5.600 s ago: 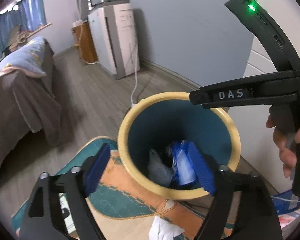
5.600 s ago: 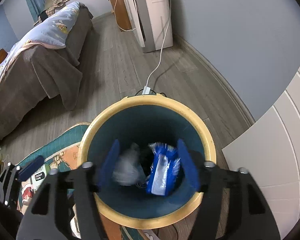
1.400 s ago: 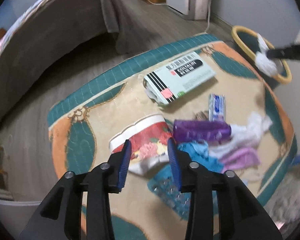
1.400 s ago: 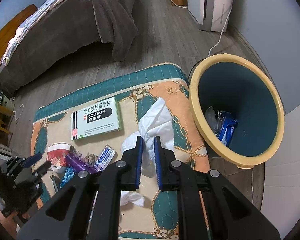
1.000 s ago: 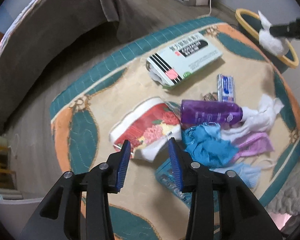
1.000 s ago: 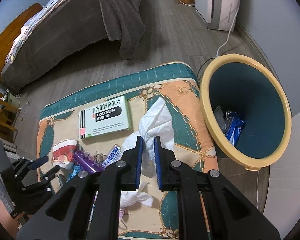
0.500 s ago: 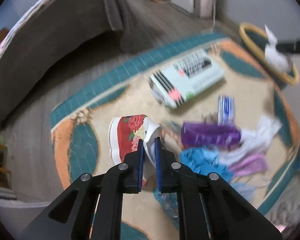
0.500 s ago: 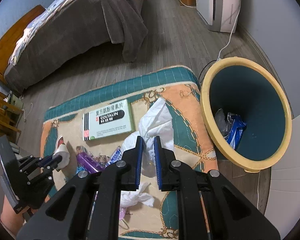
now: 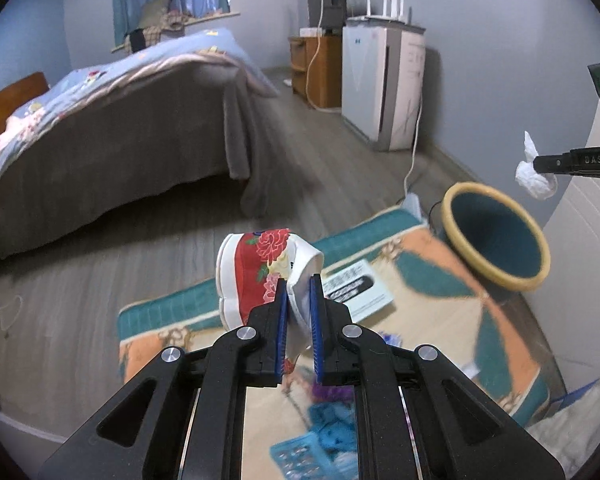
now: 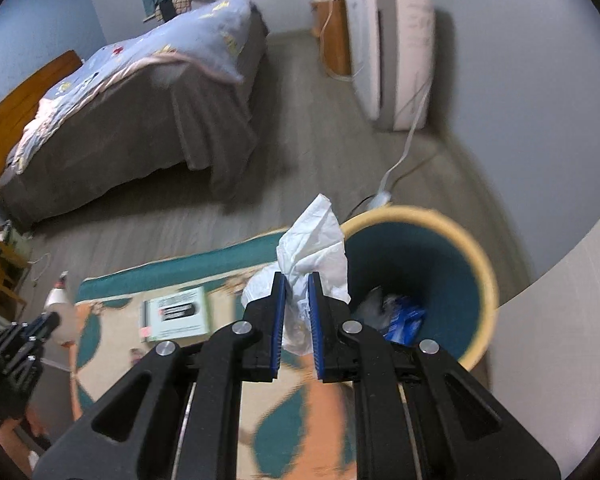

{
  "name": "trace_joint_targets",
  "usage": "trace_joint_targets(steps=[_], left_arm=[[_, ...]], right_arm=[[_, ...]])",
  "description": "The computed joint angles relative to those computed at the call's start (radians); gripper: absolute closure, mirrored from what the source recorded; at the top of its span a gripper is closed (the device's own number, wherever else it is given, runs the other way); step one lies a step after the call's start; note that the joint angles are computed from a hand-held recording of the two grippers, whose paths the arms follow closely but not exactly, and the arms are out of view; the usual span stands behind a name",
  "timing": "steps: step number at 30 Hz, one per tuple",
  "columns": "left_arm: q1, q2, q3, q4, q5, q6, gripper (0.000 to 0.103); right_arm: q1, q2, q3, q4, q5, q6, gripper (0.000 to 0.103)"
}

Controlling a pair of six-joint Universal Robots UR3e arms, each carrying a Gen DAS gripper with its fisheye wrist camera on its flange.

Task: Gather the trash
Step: 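Carry the tissue over the wastebasket with the right tool while the left tool carries the cup there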

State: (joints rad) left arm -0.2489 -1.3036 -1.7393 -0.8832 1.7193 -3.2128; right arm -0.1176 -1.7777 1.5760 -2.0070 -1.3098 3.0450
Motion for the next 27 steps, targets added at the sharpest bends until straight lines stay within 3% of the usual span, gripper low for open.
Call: trace_joint_targets(steps=[6,16,27], left_arm=[[-0.138,-0.126,0.094,0.041,0.072,-0.022,0.091],[-0.310,-0.488,0.433,-0.004,0.067,-0.029,0.091],[-0.395,-0.978,1.184,-0.307,-0.015,-0.004,0.091]], right_arm=[[-0.130,0.001,0.031,0.004,0.031,-0.056,0.092],[-0.171,0.025,0.080,-0.022,0.034,-0.100,0.092],[-0.198,0.071,0.133,-0.093,-0.021,-0.095,0.092]])
